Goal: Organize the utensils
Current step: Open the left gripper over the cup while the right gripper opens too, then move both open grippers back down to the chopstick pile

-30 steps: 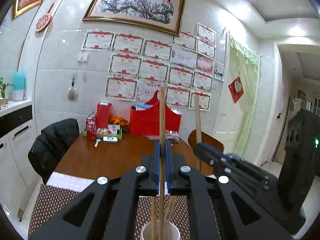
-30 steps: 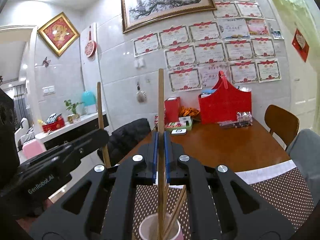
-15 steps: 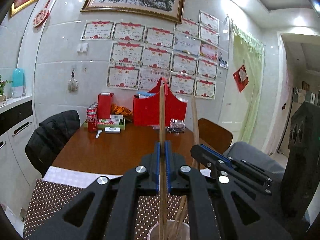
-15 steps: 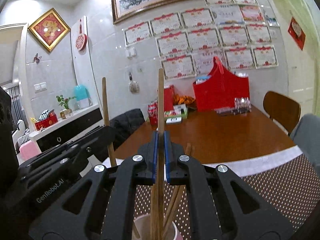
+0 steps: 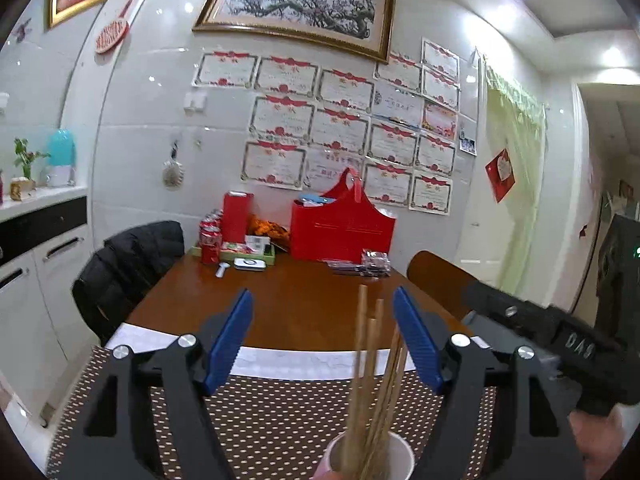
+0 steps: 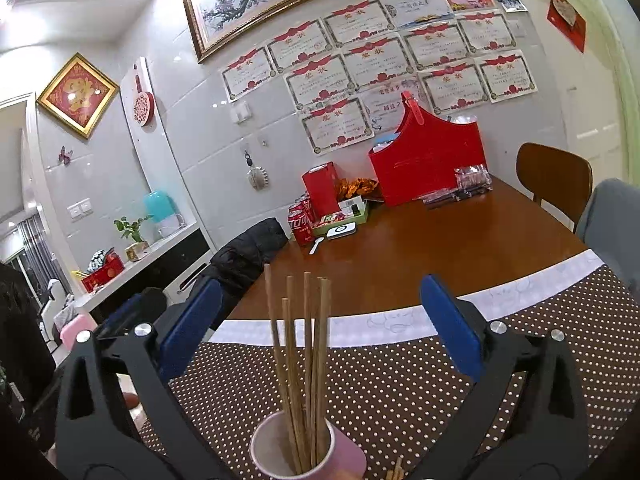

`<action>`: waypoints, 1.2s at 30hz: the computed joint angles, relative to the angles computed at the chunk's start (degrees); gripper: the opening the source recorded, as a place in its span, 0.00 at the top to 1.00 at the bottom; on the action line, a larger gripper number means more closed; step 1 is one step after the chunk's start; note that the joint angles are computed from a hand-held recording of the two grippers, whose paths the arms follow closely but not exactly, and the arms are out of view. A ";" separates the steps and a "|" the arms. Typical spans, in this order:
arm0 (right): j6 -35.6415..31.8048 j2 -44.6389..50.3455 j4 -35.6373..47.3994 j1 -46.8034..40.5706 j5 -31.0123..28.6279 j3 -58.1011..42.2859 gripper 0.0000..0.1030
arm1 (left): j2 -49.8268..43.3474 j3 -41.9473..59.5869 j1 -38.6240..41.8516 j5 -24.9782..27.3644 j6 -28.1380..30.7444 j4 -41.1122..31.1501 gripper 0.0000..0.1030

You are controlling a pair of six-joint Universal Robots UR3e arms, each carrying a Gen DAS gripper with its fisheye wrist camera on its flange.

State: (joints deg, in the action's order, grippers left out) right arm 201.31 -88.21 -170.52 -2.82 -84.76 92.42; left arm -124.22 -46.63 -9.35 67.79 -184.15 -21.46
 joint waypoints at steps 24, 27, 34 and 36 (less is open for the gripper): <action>-5.63 -33.05 32.45 -7.64 6.19 14.49 0.05 | 31.76 -34.75 -2.51 12.07 7.87 -6.20 0.19; -7.39 -37.26 37.25 -8.26 7.01 17.35 0.05 | 34.53 -38.17 -3.36 12.55 7.72 -7.25 0.19; -9.83 -45.88 47.34 -9.22 8.36 22.71 0.05 | 39.93 -47.10 -3.51 9.45 7.94 -10.86 0.19; -10.35 -48.17 50.10 -9.70 8.42 24.07 0.05 | 40.66 -49.61 -3.69 8.37 8.06 -12.28 0.19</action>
State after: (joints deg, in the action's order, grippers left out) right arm 190.96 -136.39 -120.42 -12.52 -76.33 116.49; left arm -83.56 -96.24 -13.03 76.16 -176.09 -33.75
